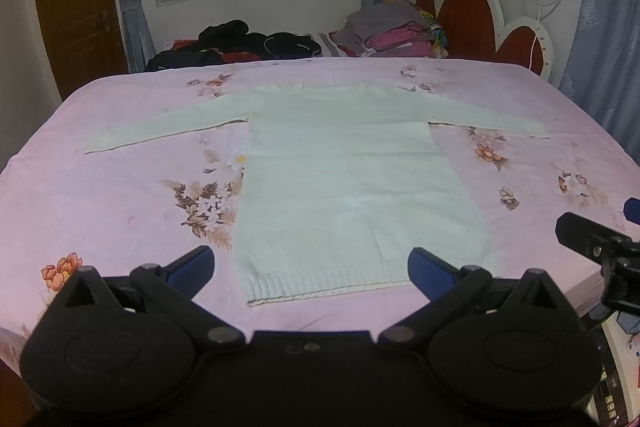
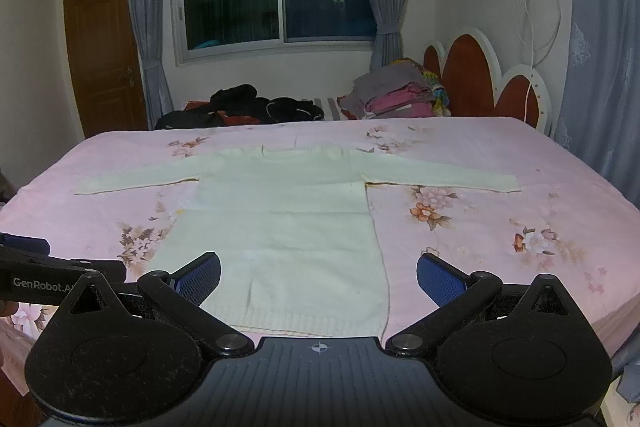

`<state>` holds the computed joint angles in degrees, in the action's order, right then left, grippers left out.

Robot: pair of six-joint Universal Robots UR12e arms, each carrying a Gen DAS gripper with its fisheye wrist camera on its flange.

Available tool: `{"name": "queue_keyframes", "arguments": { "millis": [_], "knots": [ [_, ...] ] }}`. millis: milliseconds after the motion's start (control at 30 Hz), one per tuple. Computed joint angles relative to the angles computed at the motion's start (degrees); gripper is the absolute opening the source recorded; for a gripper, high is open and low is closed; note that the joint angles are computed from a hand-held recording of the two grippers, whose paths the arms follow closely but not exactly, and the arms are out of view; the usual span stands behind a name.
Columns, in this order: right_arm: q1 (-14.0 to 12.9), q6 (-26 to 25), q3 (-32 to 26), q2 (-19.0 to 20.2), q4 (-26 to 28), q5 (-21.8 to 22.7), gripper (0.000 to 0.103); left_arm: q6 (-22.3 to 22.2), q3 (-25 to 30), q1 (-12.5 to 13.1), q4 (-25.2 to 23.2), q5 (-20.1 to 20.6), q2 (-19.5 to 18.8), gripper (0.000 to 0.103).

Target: Fold small clothes

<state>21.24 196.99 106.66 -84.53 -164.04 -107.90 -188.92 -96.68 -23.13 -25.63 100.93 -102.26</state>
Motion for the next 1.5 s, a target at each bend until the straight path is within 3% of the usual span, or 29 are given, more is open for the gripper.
{"name": "queue_keyframes", "arguments": {
  "millis": [833, 1233, 1500],
  "knots": [
    [-2.23, 0.54, 0.90, 0.23, 2.62, 1.43, 0.103, -0.40, 1.06, 0.17, -1.82, 0.16, -2.15, 0.103],
    [-4.37, -0.55, 0.74, 2.14, 4.04, 3.76, 0.103, -2.96, 1.99, 1.66, -4.33, -0.05, -4.90, 0.103],
    [-7.07, -1.38, 0.98, 4.06, 2.57, 7.87, 0.103, -2.76, 2.51, 3.10, -4.60, 1.06, -7.51, 0.101]
  ]
}}
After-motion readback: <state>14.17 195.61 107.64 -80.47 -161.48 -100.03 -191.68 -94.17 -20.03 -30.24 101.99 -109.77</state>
